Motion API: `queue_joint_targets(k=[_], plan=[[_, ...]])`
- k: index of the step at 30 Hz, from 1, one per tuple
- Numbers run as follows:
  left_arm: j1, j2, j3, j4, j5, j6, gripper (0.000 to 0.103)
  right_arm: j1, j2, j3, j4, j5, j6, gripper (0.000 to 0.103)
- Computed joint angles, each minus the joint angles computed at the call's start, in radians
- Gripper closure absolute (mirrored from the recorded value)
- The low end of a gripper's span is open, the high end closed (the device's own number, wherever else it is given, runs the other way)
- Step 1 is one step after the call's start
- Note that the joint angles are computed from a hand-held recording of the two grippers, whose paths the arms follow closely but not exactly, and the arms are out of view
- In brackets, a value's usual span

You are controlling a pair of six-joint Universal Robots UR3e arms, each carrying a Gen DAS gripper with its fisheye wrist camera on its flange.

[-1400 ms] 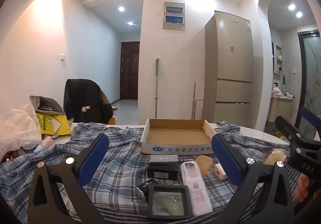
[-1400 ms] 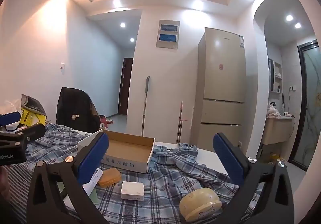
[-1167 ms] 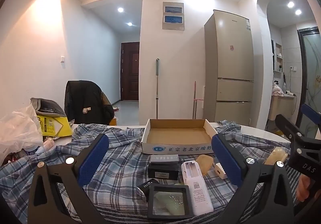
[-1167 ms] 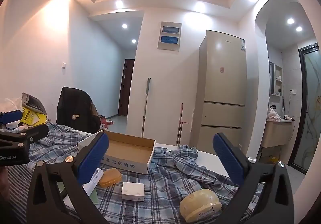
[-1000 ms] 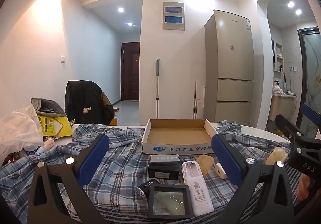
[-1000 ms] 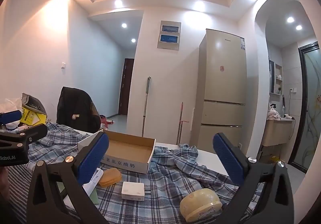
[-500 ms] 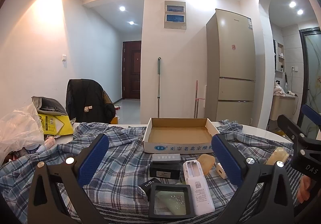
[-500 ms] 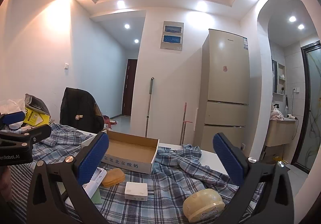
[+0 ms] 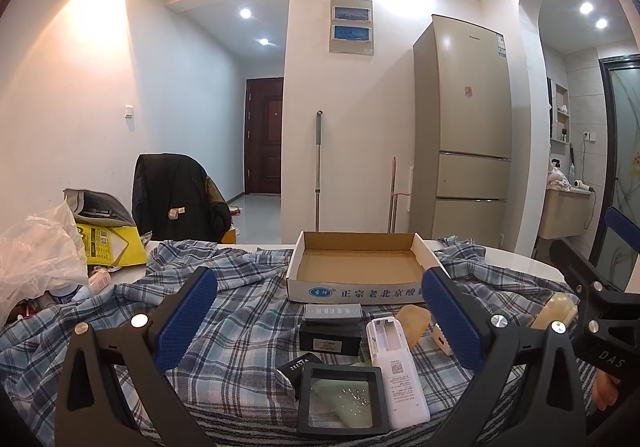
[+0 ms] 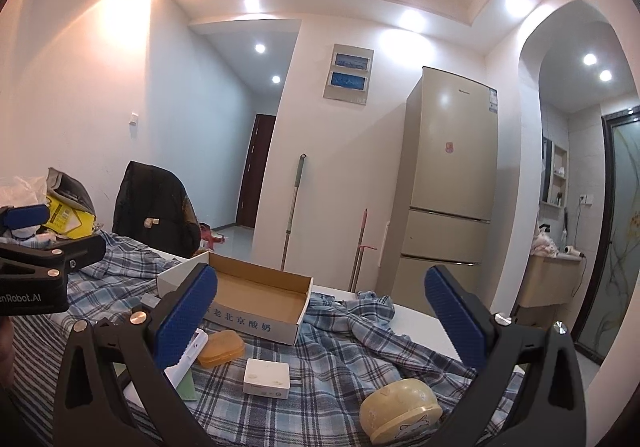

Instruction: Organize rigid objects

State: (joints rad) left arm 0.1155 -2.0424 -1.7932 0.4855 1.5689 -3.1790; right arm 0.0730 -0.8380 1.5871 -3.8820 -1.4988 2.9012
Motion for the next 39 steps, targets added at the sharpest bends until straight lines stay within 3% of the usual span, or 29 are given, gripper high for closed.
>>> queue_joint_targets(k=[39], plan=[[-0.008,-0.027,0.017,-0.004,0.024,-0.003,0.000,-0.030,-0.013,-0.001,0.054,0.063,0.036,0.000]])
